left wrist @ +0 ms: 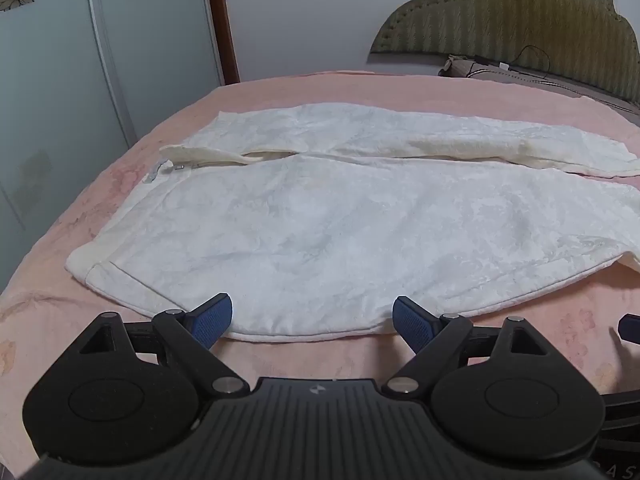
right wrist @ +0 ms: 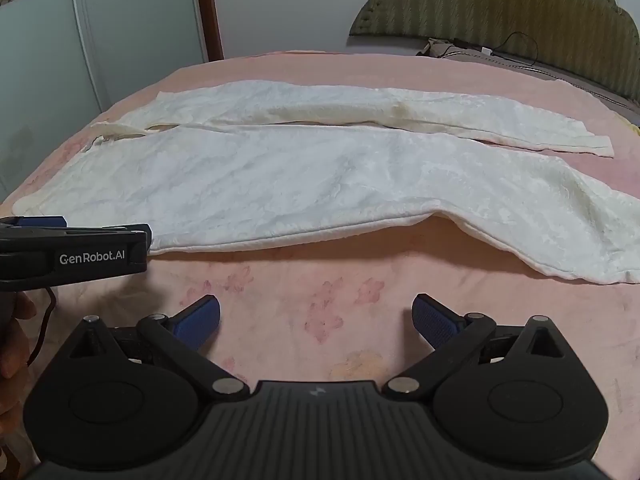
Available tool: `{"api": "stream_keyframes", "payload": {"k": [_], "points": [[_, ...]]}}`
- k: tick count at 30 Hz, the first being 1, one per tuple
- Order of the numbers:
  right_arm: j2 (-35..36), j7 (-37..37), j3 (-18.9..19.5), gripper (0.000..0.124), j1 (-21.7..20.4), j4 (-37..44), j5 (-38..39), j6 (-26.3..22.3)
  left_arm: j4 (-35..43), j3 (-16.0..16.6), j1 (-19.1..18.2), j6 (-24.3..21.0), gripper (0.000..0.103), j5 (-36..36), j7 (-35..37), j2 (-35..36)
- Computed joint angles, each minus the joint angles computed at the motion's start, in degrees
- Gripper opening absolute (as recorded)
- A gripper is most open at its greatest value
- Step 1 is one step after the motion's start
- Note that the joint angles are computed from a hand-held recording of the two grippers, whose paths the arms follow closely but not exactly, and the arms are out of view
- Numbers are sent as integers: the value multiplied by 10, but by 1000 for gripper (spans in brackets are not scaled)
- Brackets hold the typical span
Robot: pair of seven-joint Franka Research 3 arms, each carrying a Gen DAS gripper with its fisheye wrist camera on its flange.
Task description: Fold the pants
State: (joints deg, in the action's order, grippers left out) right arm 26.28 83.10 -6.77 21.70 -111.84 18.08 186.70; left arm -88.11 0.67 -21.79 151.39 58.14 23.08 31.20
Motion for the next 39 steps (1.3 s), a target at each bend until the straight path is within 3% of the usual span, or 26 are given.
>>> {"api": "stream_keyframes", "payload": {"k": [18, 39], "points": [[2, -4, 2, 103, -1, 0, -2, -5, -6, -1, 2, 5, 94, -21, 18, 2], [12, 5, -28, 103, 27, 2, -13, -9, -12, -8, 13, 12, 96, -68, 51, 5]]}}
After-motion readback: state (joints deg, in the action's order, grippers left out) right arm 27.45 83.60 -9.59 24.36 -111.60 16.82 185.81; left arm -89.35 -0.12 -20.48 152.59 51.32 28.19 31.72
